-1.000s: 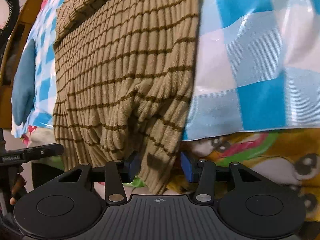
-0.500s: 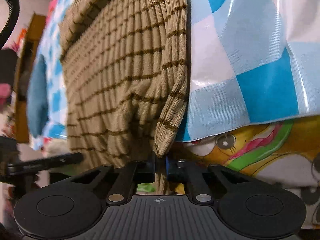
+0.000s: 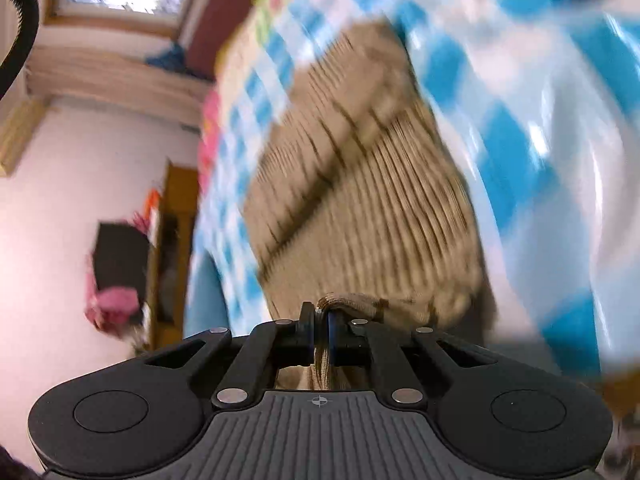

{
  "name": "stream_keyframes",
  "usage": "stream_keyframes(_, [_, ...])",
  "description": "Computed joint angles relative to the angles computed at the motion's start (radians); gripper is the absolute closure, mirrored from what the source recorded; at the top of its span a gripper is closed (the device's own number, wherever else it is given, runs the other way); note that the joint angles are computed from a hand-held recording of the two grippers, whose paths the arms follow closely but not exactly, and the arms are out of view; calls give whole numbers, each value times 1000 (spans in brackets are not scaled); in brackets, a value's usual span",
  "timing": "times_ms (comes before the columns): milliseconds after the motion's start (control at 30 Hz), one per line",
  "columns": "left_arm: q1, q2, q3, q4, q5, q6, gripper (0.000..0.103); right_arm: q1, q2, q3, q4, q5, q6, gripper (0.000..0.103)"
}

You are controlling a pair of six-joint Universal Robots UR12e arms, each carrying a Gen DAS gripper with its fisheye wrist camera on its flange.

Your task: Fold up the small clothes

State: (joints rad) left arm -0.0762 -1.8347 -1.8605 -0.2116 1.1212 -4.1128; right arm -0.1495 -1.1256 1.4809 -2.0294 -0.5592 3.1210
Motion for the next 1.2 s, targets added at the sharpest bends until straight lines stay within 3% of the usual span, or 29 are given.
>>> stream_keyframes(167, [18, -48, 34, 107, 46, -38, 93, 15, 67, -52, -267, 17, 231, 96])
stream_keyframes(267, [31, -77, 53, 145, 71, -59, 93, 31, 108, -87, -366, 0, 333, 96])
stream_keyframes(533, [59, -134, 102, 199, 118, -65, 93, 76, 214, -223, -462, -59, 456, 96])
stream_keyframes(733, [70, -167, 144, 213, 113, -54, 93, 91, 252, -278, -454, -102, 466, 96])
stream_keyframes(800, [72, -173, 153, 244, 119, -55, 93, 90, 258, -285, -505, -98, 497, 96])
stream_keyframes(1000, [76, -206, 185, 310, 157, -75, 93, 83, 308, -318, -747, -74, 720, 96])
stream_keyframes(1100, [74, -235, 215, 273, 192, -55, 93, 103, 331, -351, -715, -133, 686, 95])
stream_keyframes(1200, [77, -255, 232, 205, 199, -70, 92, 121, 363, -404, -546, -201, 627, 92])
